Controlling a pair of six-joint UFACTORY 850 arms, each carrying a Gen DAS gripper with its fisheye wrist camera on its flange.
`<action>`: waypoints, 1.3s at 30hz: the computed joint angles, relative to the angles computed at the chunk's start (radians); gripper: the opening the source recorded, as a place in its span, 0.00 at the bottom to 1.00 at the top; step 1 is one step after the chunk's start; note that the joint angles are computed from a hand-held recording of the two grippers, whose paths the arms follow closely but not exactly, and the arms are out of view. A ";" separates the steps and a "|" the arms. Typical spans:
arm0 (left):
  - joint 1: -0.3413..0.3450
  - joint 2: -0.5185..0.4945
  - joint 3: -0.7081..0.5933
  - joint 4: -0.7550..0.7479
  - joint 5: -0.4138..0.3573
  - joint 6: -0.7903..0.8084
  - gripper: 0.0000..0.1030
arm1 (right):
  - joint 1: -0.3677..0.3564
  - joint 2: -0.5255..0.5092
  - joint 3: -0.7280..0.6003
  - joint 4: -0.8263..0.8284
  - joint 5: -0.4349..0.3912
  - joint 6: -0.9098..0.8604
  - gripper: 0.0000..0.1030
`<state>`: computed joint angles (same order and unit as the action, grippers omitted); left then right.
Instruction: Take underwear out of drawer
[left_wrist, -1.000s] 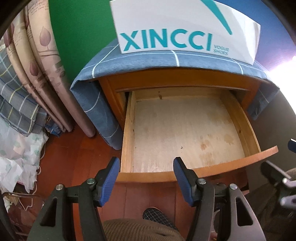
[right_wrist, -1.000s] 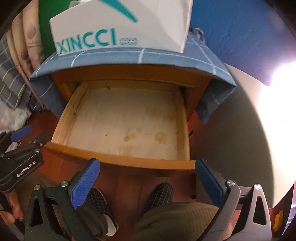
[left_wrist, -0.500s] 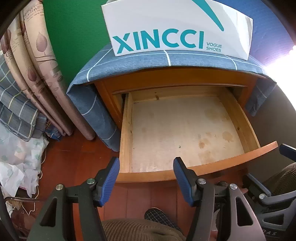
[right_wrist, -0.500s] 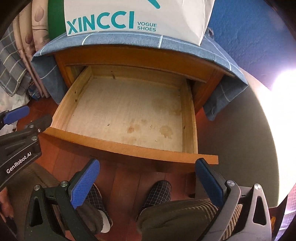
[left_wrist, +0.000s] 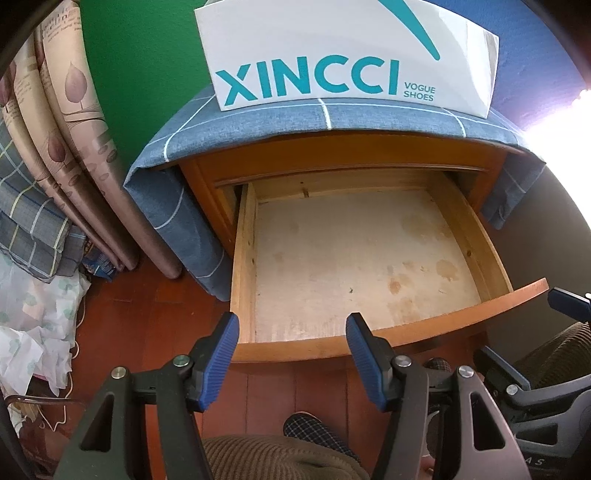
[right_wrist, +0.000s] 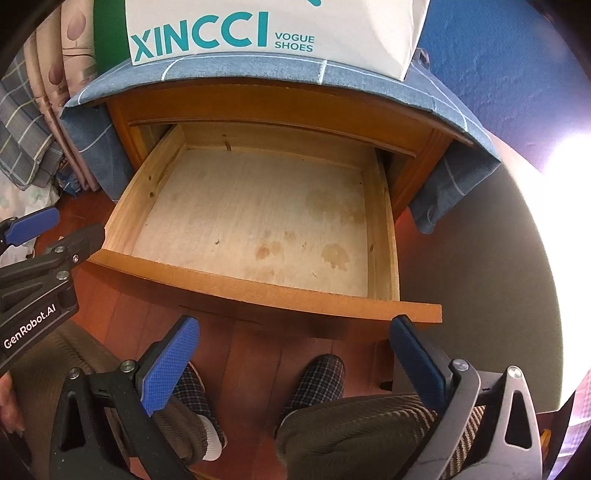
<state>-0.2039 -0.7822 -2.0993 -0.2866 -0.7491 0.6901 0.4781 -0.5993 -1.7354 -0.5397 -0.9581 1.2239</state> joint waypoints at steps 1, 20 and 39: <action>0.000 0.002 0.002 -0.001 0.002 0.002 0.60 | 0.000 0.000 0.000 0.000 0.000 0.000 0.99; -0.004 0.015 0.025 -0.003 0.017 0.014 0.60 | 0.000 -0.001 0.005 0.004 0.009 0.005 0.99; -0.001 0.018 0.029 -0.032 0.019 0.052 0.60 | 0.002 -0.002 0.004 0.004 0.004 0.001 0.99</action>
<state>-0.2048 -0.7639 -2.0699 -0.3181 -0.7302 0.7423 0.4804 -0.6009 -1.7318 -0.5360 -0.9543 1.2251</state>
